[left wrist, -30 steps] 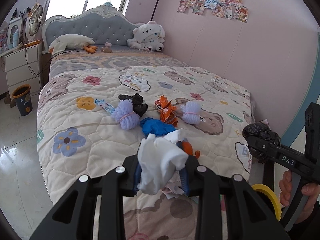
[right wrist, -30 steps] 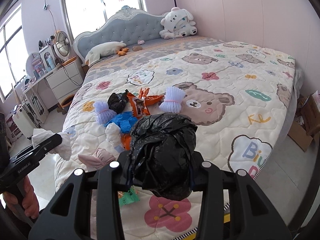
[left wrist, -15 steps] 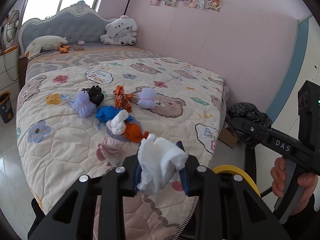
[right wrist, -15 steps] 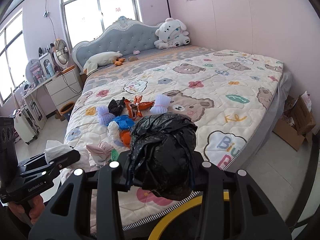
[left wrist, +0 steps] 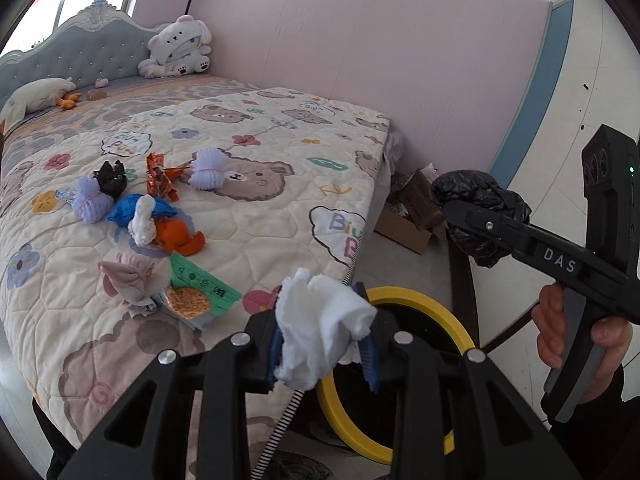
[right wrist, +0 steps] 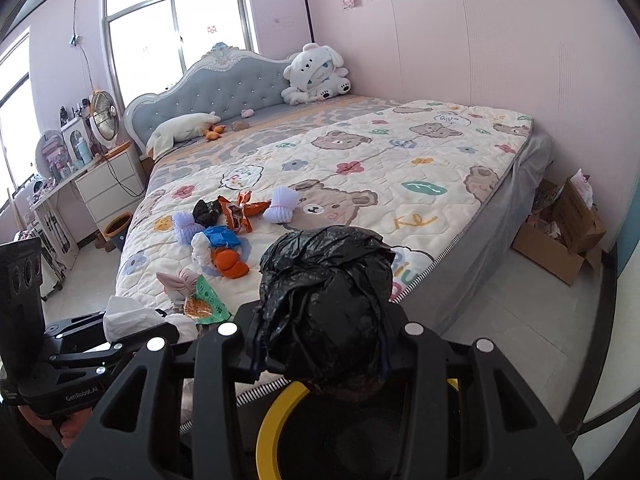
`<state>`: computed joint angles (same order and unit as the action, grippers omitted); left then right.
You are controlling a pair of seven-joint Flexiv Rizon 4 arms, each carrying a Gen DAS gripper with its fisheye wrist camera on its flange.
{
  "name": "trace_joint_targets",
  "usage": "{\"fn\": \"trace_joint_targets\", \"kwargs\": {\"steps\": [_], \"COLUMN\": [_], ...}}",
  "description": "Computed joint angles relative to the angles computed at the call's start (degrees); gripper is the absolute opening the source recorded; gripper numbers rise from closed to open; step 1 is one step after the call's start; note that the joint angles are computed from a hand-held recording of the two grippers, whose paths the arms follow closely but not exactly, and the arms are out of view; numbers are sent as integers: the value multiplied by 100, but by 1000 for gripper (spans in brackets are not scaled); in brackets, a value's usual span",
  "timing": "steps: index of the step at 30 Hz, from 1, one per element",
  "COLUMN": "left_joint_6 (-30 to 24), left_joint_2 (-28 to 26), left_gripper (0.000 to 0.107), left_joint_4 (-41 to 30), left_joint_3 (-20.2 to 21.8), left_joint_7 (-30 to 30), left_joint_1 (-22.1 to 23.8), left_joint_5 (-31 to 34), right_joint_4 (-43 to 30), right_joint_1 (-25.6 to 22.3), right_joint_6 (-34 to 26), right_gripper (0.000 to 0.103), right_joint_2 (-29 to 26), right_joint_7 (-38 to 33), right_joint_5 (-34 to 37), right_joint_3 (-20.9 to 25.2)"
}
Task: Collect trash
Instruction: 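Carry the white tissue and black bag over the yellow-rimmed bin with both tools, then open the left tool dropping the tissue while the right tool releases the black bag into the bin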
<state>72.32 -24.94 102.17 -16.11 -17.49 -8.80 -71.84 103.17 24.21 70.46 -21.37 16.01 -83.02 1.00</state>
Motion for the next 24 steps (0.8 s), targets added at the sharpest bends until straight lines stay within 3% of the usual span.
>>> {"fn": "trace_joint_targets", "kwargs": {"steps": [9, 24], "left_joint_6": [-362, -844], "left_joint_2": [66, 38], "left_gripper": [30, 30], "left_joint_4": [199, 352], "left_joint_3": [31, 30], "left_joint_7": [-190, -710], "left_joint_1": [-144, -184], "left_joint_5": [572, 1225], "right_joint_4": [605, 965], "right_joint_1": [-238, -485], "right_joint_6": [113, 555], "right_gripper": [39, 43], "right_joint_2": [382, 436], "right_joint_7": [262, 686], "right_joint_5": [-20, -140], "right_joint_3": [137, 200]}}
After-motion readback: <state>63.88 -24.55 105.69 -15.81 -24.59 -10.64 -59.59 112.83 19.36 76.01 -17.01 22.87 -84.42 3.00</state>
